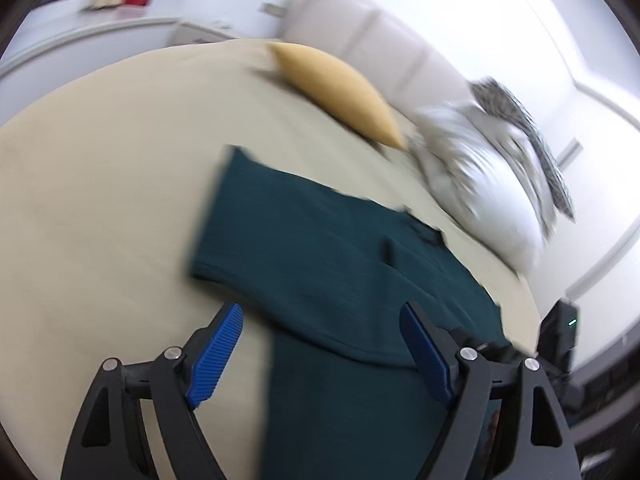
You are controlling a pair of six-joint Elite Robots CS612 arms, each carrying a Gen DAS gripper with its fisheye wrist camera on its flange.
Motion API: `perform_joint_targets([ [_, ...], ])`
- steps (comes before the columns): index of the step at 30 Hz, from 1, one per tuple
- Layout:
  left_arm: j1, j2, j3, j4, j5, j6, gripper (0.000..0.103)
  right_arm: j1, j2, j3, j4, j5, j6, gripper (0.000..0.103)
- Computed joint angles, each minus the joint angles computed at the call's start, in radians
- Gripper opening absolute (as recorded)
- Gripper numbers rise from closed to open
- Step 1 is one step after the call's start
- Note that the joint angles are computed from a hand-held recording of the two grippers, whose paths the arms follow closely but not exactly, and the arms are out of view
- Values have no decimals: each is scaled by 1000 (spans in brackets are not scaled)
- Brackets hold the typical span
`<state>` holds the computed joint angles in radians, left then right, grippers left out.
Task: Fold small clothes
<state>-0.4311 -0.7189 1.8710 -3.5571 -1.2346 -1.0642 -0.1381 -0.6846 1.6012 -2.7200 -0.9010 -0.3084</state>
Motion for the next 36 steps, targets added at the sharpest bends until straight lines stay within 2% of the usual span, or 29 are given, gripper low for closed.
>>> perform_joint_targets([
  [1,6,0,7,-6,1,-15,81,17,11,-18,20,-32,-7,69],
  [3,14,-2,26,-24,18,-28,81,49,29,-32,-35,-97,-2,66],
  [5,22,-1,31,-31,20,-33,81,76,30,-35,-84,-167,-23,30],
  [6,26,2,25,-28,20,-32,81,80,28,-40,-75,-176,-25,25],
  [7,30,2,23,-27,21,-28,81,79,23,-39,-75,-169,-29,7],
  [11,49,6,-11,9,16,-3,81,62,-26,6,-166,-110,-109,7],
  [16,79,17,-95,130,-6,58,82,22,-29,-39,-211,-83,-103,6],
  [19,93,33,-154,222,-29,84,84,1,6,-99,-201,-114,-88,6],
  [20,96,39,-175,265,-24,88,84,-3,23,-122,-199,-144,-82,6],
  [22,102,53,-214,326,-31,92,84,-11,56,-167,-151,-179,-71,7],
  [24,104,66,-255,396,-29,109,84,-19,89,-204,-102,-181,-62,7],
  [28,105,94,-331,506,-13,170,82,-29,130,-237,-81,-146,-46,6],
  [29,105,102,-347,529,-4,182,73,-29,135,-236,-83,-141,-37,6],
  [30,105,106,-356,549,1,190,57,-33,140,-236,-80,-134,-34,6],
  [31,107,110,-364,561,1,195,49,-36,144,-239,-72,-127,-32,6],
  [33,114,115,-366,542,-24,202,16,-38,148,-242,-68,-118,-27,6],
  [36,114,109,-355,519,-22,212,9,-41,139,-229,-87,-111,-19,6],
])
